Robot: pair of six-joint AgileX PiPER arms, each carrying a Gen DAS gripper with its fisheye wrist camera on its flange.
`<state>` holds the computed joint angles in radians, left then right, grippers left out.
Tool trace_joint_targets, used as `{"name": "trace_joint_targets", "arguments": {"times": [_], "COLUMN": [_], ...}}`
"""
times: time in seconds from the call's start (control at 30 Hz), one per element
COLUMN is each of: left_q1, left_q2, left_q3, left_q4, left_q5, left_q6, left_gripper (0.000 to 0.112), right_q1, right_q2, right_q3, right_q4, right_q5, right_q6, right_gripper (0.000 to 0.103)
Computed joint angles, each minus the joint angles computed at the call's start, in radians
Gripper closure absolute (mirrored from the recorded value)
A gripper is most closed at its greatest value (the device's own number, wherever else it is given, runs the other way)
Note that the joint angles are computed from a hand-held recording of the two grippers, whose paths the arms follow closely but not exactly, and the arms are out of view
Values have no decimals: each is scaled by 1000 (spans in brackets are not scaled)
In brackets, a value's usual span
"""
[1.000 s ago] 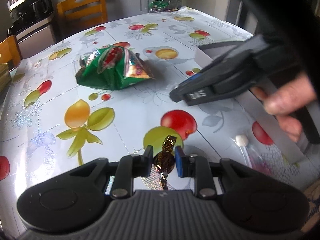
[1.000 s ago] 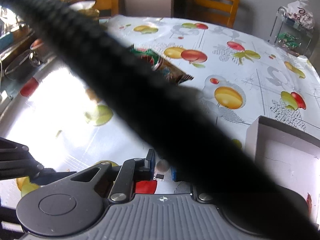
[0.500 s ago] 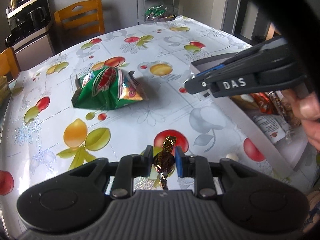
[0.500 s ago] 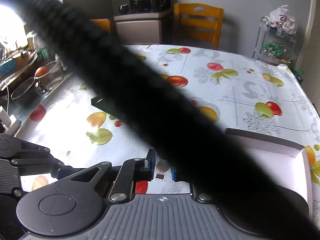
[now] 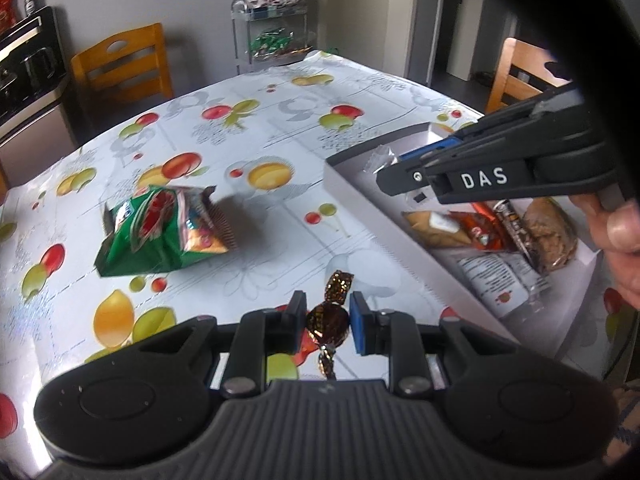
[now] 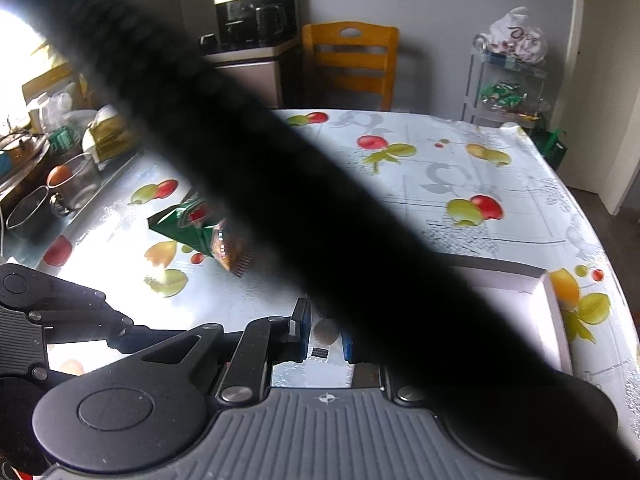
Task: Organize snacks
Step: 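Lift and carry the brown candy and white candy with both tools over the white box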
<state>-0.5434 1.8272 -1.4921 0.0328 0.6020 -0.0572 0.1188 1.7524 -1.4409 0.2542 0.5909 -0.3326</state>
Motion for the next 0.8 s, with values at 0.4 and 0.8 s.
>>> {"name": "trace_joint_targets", "arguments": {"times": [0.4, 0.8], "left_q1": [-64, -151], "left_q2": [65, 170], "left_q3": [-124, -274], "left_q4": [-91, -153], "left_q5": [25, 70], "left_q6": [124, 216], "left_gripper": [91, 91], "right_q1": [-80, -179], "right_q2": [-65, -116], "right_q3": [83, 179], "right_q4": [-11, -20], "right_q5": [-9, -8], "right_q6": [-5, -36], "right_gripper": [86, 85]}}
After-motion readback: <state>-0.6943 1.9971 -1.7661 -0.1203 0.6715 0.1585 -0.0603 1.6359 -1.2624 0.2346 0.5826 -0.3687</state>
